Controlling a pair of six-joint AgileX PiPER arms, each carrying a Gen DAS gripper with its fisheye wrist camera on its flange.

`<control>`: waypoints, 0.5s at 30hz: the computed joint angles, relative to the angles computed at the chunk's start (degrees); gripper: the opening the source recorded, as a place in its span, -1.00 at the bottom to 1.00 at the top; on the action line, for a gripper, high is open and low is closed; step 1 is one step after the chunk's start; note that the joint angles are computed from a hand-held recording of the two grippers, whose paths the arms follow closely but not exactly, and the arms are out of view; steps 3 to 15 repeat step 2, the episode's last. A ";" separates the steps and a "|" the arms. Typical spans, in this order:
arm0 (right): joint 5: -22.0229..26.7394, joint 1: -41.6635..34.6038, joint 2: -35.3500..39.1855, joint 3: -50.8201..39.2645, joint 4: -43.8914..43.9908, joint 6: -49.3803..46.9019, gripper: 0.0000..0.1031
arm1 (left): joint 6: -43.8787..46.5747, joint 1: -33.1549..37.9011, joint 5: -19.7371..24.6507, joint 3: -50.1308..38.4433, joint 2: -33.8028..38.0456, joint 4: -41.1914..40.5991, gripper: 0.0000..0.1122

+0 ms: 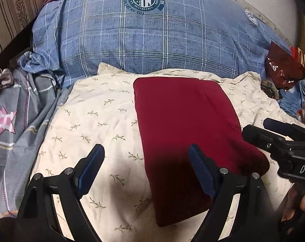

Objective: Fold small clothes

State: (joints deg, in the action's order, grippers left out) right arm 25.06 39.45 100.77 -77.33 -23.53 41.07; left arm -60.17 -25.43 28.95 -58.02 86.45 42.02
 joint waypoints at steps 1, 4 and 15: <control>-0.17 -0.27 -0.05 0.11 0.44 -0.30 0.76 | 0.44 0.27 0.01 -0.19 0.19 -0.37 0.52; -0.36 -0.80 -0.10 0.23 1.30 -1.12 0.76 | 2.04 0.91 -0.49 -0.34 0.28 -2.06 0.52; -0.36 -0.80 -0.10 0.23 1.30 -1.12 0.76 | 2.04 0.91 -0.49 -0.34 0.28 -2.06 0.52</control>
